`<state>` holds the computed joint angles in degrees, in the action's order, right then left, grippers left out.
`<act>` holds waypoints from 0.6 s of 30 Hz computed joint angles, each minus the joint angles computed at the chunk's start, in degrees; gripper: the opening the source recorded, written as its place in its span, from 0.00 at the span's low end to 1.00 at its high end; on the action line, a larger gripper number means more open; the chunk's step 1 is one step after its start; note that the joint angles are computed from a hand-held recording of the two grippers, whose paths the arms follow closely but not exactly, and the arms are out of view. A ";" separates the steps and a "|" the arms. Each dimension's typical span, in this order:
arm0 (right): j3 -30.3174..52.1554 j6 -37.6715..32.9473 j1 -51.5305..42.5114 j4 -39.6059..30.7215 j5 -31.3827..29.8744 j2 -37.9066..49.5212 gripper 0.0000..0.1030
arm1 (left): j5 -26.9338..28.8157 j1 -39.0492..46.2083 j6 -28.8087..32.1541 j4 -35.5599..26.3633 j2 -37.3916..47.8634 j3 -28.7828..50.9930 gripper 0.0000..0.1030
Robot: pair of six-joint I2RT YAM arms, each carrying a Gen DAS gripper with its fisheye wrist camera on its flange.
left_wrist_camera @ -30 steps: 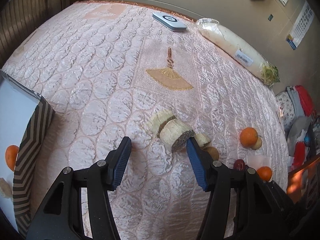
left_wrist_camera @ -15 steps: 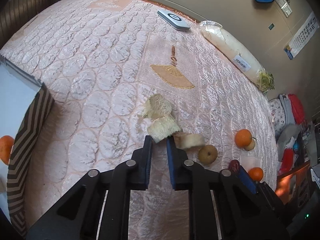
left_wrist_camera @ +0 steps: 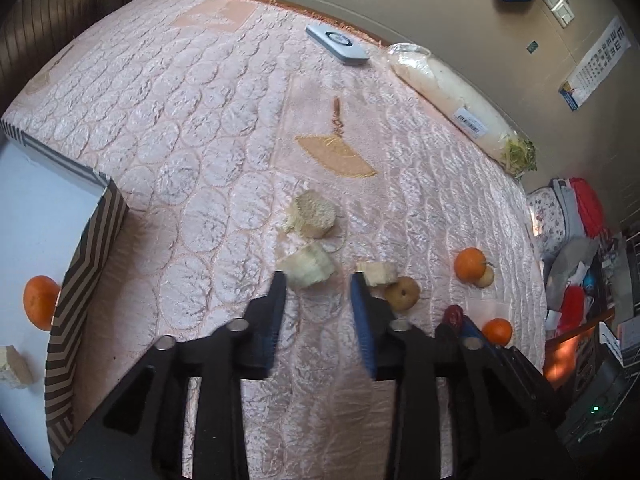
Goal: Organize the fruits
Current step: 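Grasp a white yam chunk with the left tool while the right tool grasps a red date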
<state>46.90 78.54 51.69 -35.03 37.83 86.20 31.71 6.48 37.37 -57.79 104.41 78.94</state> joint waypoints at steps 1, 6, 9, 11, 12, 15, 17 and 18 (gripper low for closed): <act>-0.04 -0.01 0.01 0.07 -0.03 -0.04 0.21 | 0.58 0.09 -0.18 0.52 -0.64 -0.30 0.52; -0.13 -0.05 0.01 0.19 -0.12 -0.13 0.21 | -1.47 -1.40 -1.61 4.95 -2.65 -2.42 0.65; -0.16 -0.19 -0.06 0.23 -0.15 -0.18 0.21 | -3.46 -2.31 -4.24 7.98 -2.36 -3.56 0.65; -0.11 -0.15 -0.06 0.21 -0.15 -0.11 0.21 | -3.36 -2.57 -5.41 8.24 -1.49 -3.38 0.65; -0.11 -0.15 -0.06 0.21 -0.15 -0.11 0.21 | -3.62 -2.74 -5.49 8.39 -1.33 -3.54 0.64; -0.13 -0.37 -0.12 0.31 -0.17 -0.09 0.21 | -4.86 -3.25 -5.51 8.86 -0.75 -4.48 0.37; -0.08 -0.31 -0.11 0.25 -0.13 -0.03 0.21 | -4.45 -3.03 -5.23 9.06 -0.22 -4.83 0.34; -0.13 -0.33 -0.13 0.28 -0.13 -0.05 0.21 | -4.67 -2.95 -5.21 9.54 -0.43 -5.08 0.34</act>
<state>46.77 78.20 51.56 -34.75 37.69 86.15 27.05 3.53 32.16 -48.25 103.98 73.85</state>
